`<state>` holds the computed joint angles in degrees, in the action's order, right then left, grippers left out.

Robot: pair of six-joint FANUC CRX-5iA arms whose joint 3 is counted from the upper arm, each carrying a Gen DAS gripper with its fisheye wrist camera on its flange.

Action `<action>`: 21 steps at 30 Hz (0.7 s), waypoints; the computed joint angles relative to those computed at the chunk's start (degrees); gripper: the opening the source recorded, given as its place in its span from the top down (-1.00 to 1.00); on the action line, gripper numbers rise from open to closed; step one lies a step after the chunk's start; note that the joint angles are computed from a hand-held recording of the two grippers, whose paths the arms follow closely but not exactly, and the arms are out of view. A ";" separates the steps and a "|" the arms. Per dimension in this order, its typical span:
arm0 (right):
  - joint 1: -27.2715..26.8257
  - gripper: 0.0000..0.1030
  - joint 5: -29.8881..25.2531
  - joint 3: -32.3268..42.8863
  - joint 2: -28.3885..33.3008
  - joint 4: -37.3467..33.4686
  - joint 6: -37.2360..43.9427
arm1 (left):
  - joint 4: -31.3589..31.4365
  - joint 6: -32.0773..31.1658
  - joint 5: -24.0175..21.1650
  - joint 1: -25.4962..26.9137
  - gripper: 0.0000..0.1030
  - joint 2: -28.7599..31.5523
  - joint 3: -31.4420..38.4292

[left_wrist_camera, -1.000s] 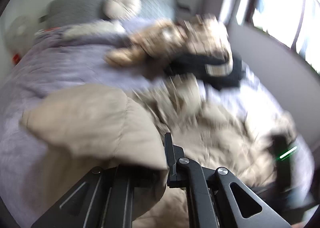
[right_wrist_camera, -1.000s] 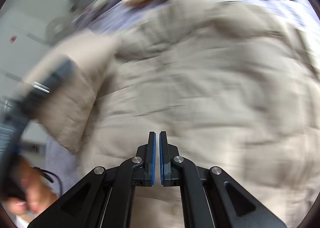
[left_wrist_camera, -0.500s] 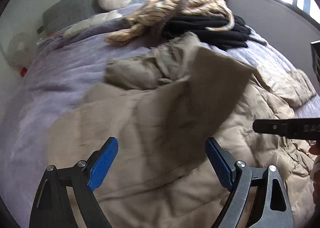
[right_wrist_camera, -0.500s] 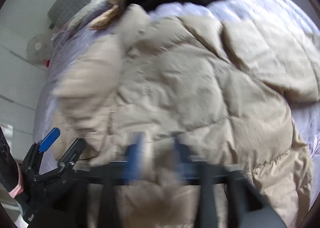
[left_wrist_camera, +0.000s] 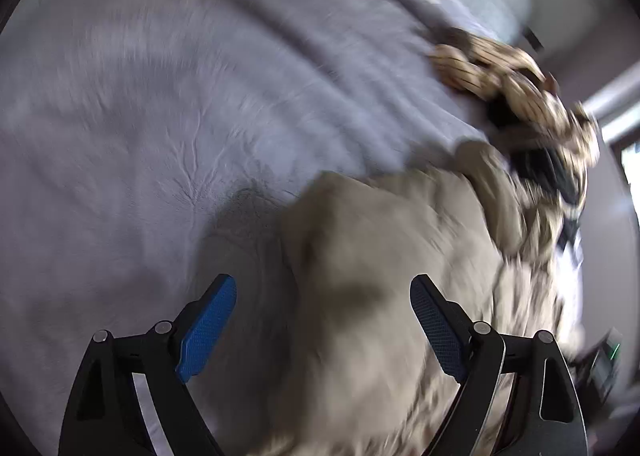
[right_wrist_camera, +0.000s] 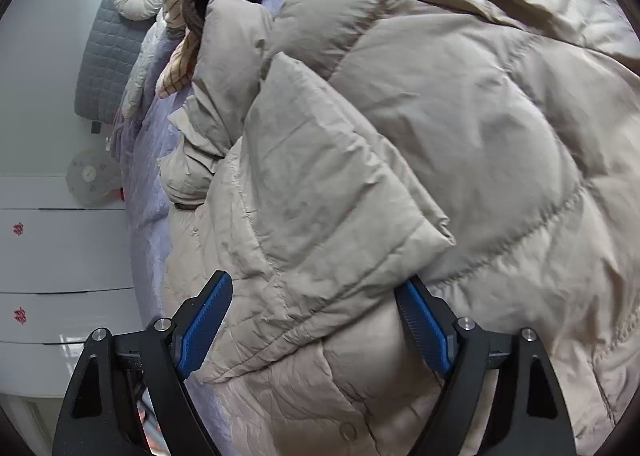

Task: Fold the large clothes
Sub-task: 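Fold the held sleeve and side panel over the jacket body with the left tool, then open both tools and release the folded side onto the jacket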

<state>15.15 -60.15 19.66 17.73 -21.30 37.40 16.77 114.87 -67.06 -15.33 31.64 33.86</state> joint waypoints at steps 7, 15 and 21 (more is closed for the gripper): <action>-0.19 -0.38 3.79 -2.03 -0.18 -1.34 -1.86 | 20.43 -5.42 6.91 2.00 0.35 6.55 -4.19; 4.87 0.92 2.58 -5.61 -5.46 16.25 6.54 | 0.74 -14.91 14.00 -3.53 0.66 -0.94 -0.89; 5.44 0.92 2.11 -6.88 -2.48 16.82 5.64 | -12.95 -12.94 -0.81 -6.29 0.56 10.50 16.90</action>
<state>20.60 -58.04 12.78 15.26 -4.49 43.05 3.82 101.94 -67.87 -21.62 42.14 50.76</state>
